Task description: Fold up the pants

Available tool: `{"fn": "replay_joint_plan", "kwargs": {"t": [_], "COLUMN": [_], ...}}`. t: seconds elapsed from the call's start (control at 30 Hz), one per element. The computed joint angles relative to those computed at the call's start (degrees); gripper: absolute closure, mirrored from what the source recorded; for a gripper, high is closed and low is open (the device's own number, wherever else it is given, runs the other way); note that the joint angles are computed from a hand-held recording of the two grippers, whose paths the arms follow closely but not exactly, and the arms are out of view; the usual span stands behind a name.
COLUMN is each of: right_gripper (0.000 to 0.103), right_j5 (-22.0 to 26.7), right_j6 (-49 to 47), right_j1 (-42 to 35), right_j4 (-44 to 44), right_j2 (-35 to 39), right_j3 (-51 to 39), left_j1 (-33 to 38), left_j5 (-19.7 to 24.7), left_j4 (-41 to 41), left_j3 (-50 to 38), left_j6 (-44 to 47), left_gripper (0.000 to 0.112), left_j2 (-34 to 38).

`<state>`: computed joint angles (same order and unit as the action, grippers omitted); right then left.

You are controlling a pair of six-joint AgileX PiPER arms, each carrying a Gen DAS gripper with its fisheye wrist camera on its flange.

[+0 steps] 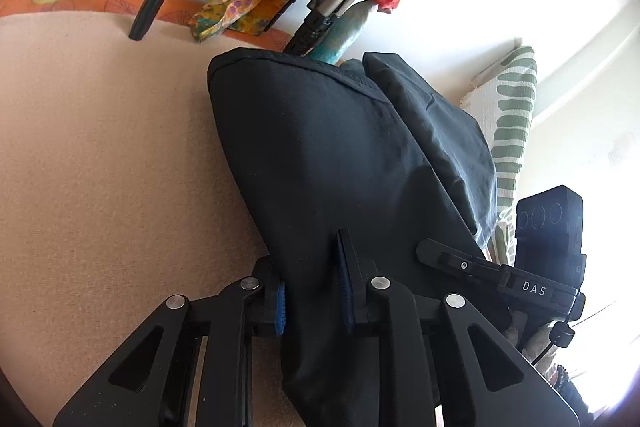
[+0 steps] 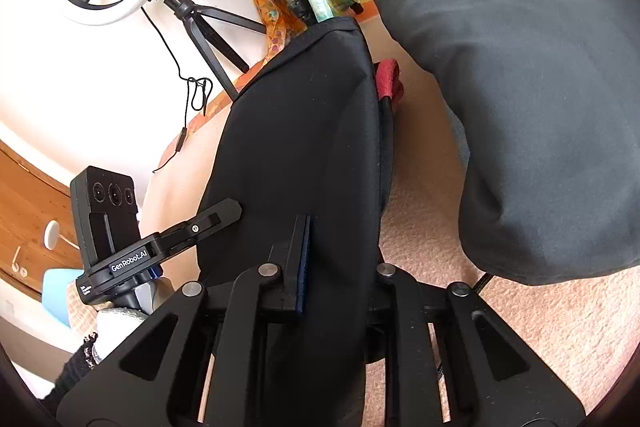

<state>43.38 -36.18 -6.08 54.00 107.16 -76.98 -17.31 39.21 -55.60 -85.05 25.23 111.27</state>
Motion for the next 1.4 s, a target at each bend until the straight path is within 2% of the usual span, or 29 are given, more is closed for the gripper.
{"fn": "replay_joint_plan", "kwargs": {"t": [0.2, 0.37, 0.7, 1.17, 1.3, 1.4], "right_gripper": [0.087, 0.087, 0.088, 0.088, 0.088, 0.087], "right_j5": [-1.86, -1.41, -0.27, 3.5, 4.45, 4.7], "right_j6": [3.55, 3.92, 2.32, 0.24, -0.01, 0.9], "right_j1": [2.23, 2.64, -0.04, -9.66, -12.07, -13.07], "right_j4": [-6.5, -8.65, -10.35, -12.63, -12.9, -14.17], "right_j2": [-4.29, -7.43, -14.22, -16.58, -15.51, -14.45], "right_j3": [0.68, 0.81, 0.12, -6.11, -8.77, -11.23], "left_j1": [-0.9, -1.78, -6.58, -14.05, -16.14, -17.47], "left_j5": [-1.08, -2.36, -3.48, -0.18, 1.94, 5.34], "left_j4": [1.03, 1.69, 11.09, 25.2, 30.02, 33.87], "left_j3": [1.9, 2.79, -5.28, -28.9, -37.07, -46.2], "left_j6": [0.29, -0.09, -5.99, -16.98, -20.71, -24.07], "left_gripper": [0.098, 0.099, 0.099, 0.099, 0.099, 0.099], "left_j2": [-2.95, -5.79, -6.99, 4.31, 8.53, 13.41]}}
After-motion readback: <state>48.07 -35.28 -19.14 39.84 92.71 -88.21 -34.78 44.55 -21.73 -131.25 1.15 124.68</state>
